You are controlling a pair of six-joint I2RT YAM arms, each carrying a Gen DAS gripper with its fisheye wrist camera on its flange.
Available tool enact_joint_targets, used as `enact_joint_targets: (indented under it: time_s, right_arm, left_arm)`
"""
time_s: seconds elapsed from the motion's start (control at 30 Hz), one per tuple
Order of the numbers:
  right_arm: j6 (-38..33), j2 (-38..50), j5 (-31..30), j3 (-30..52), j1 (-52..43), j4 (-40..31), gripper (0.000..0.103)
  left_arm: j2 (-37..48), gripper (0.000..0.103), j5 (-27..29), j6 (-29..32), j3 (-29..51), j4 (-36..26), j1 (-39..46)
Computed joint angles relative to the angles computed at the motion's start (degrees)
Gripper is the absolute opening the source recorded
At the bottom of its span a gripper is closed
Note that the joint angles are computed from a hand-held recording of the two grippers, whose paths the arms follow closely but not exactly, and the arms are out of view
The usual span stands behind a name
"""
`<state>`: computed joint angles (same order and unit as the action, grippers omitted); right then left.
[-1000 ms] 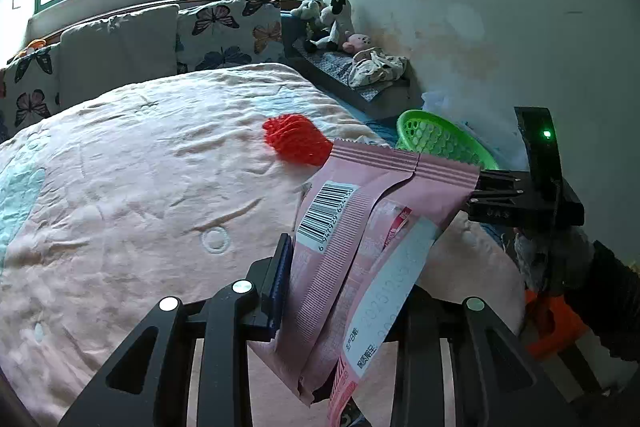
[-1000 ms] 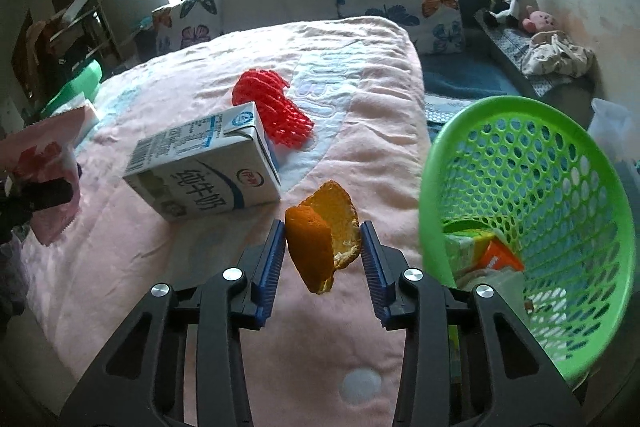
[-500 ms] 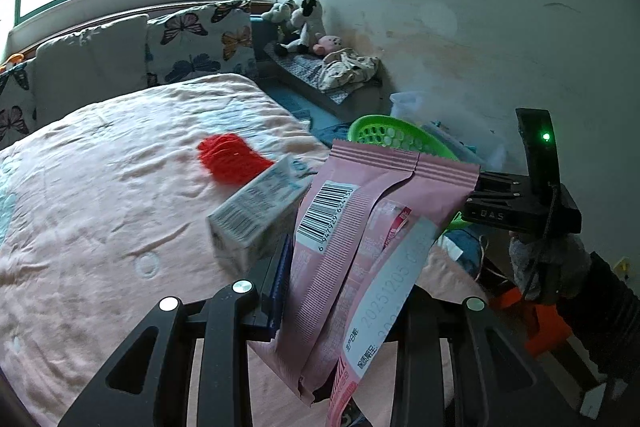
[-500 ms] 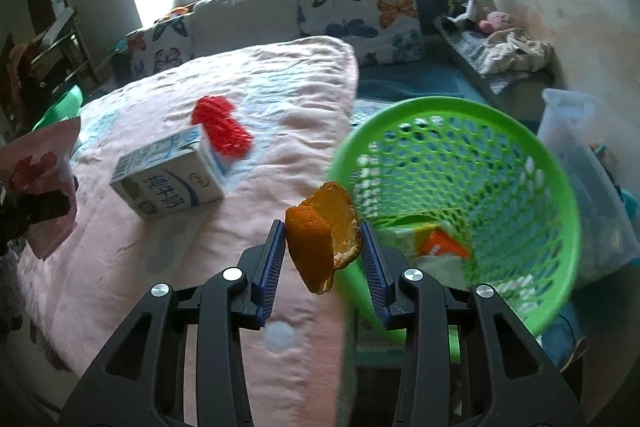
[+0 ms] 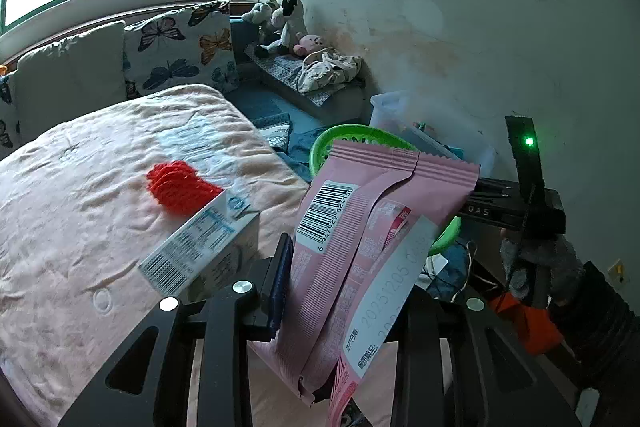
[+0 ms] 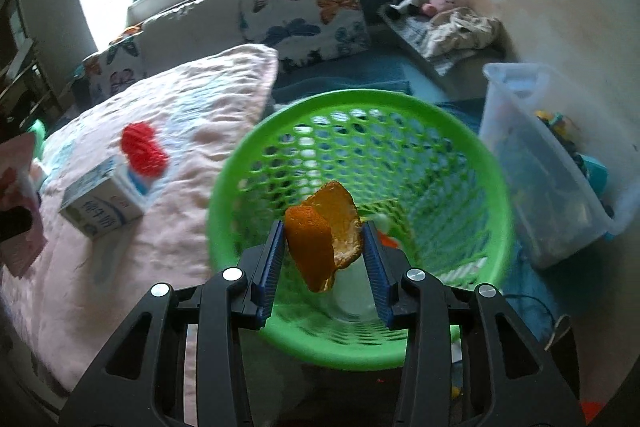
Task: Collect trash
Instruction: 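Drop the orange peel into the basket with the right gripper while the left carries the pink packets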
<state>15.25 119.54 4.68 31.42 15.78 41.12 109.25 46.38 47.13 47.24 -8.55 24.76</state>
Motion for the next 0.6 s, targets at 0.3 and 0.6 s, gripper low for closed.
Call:
enact_joint_targets:
  time_s: [0.3,0.6]
  right_arm:
    - [-0.7,0.8,-1.9,-1.9,-5.9,3.0,0.057]
    - [-1.0,-2.4,-1.7,-9.0,-6.7,9.4,0.065]
  left_arm:
    - [-1.6,0.03,-1.5,-6.8,-0.8,3.0,-6.1]
    - [-0.5,0.03,-5.0,-14.1,-0.5,7.5,-14.0]
